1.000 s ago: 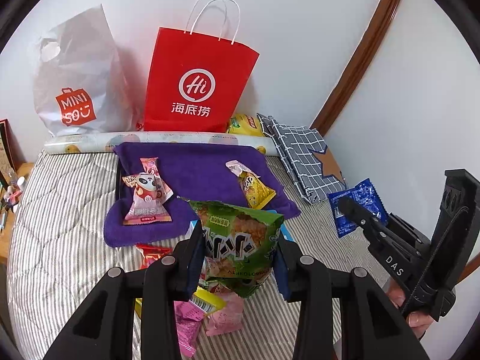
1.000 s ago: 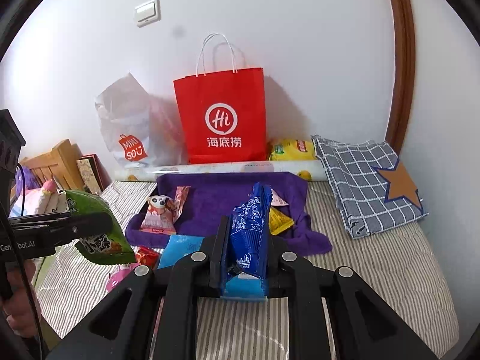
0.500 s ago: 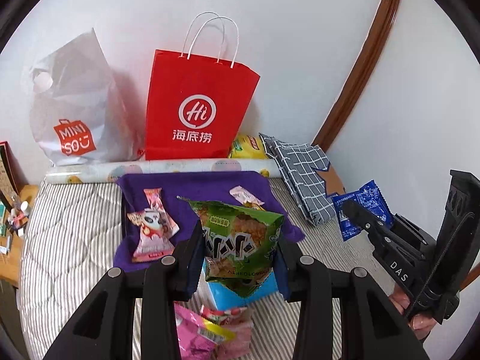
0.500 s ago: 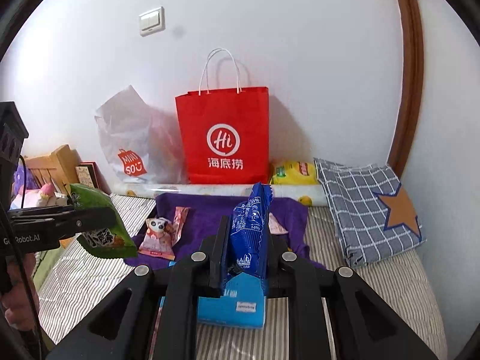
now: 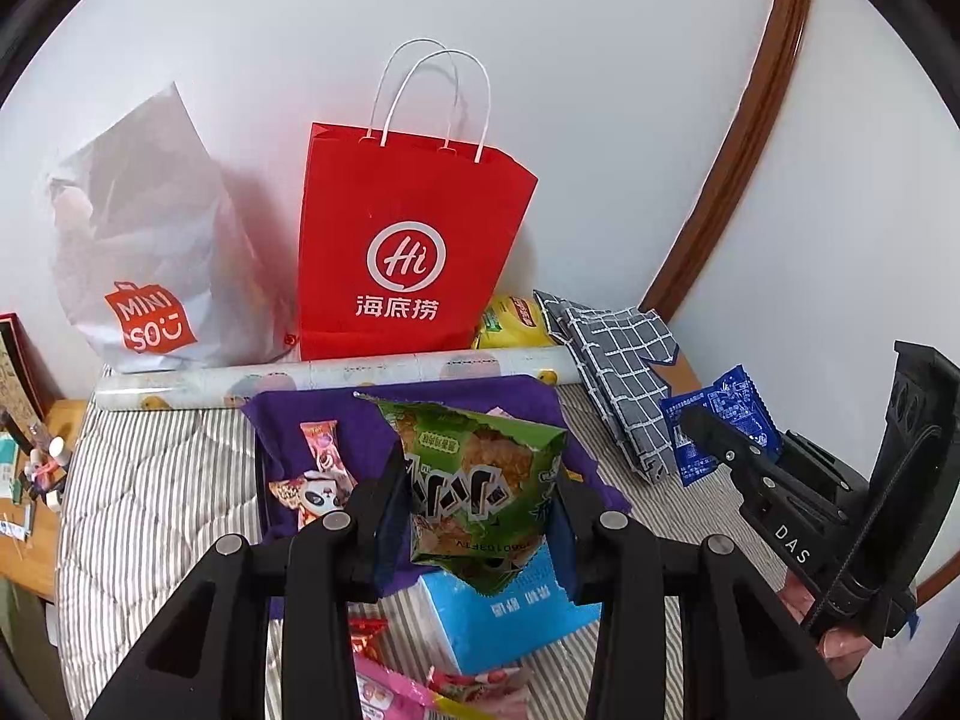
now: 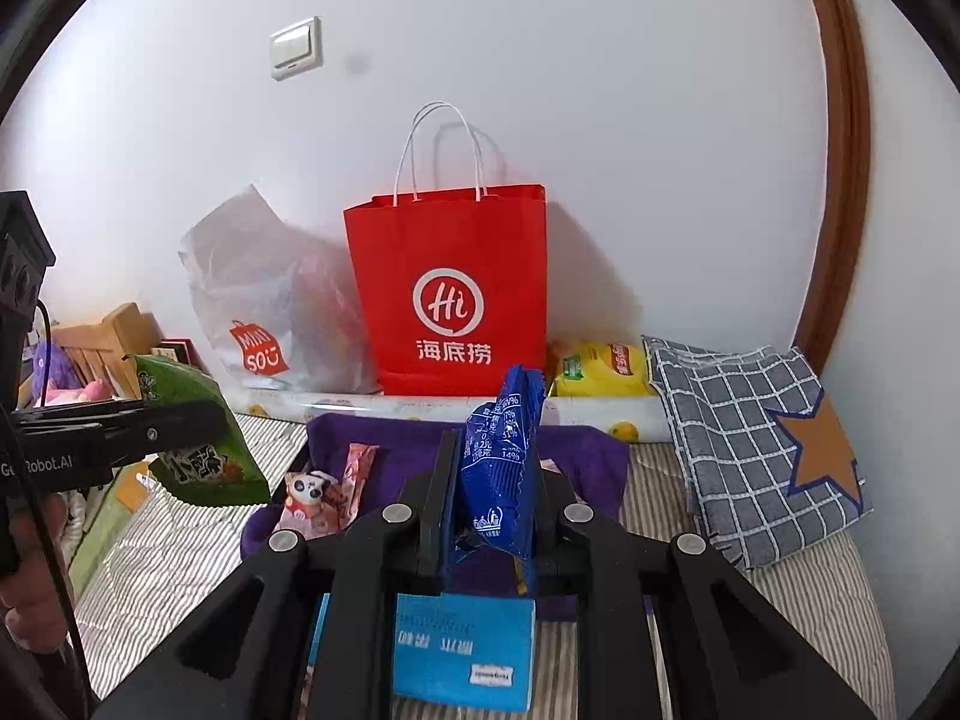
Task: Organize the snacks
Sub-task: 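Lift the green chip bag and blue candy packet and carry both toward the purple towel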
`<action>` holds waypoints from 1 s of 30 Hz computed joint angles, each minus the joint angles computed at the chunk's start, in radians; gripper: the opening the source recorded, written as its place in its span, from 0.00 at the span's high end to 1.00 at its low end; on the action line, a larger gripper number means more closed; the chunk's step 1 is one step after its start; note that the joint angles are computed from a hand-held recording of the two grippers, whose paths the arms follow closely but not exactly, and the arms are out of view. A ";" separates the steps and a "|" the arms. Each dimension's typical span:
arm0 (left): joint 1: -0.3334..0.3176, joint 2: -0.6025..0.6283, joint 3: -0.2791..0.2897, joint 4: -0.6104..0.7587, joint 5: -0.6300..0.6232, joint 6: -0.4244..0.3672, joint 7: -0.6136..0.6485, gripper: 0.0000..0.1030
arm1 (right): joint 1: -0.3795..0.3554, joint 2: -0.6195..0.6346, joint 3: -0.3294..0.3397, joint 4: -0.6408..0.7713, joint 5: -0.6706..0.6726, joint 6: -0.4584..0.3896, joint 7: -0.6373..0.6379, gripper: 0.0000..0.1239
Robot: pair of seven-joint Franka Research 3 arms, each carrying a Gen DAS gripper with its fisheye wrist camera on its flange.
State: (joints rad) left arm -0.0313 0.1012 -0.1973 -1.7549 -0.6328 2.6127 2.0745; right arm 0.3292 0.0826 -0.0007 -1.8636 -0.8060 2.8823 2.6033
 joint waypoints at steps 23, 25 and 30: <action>0.041 0.212 -0.045 0.253 0.159 -0.036 -0.107 0.63 | 0.051 0.168 -0.085 0.145 0.234 0.032 -0.198 0.86; 0.049 0.235 -0.053 0.279 0.179 -0.042 -0.121 0.63 | 0.055 0.188 -0.088 0.160 0.277 0.032 -0.241 0.86; 0.060 0.315 -0.063 0.367 0.235 -0.070 -0.170 0.63 | 0.030 0.251 -0.050 0.201 0.454 0.027 -0.414 0.86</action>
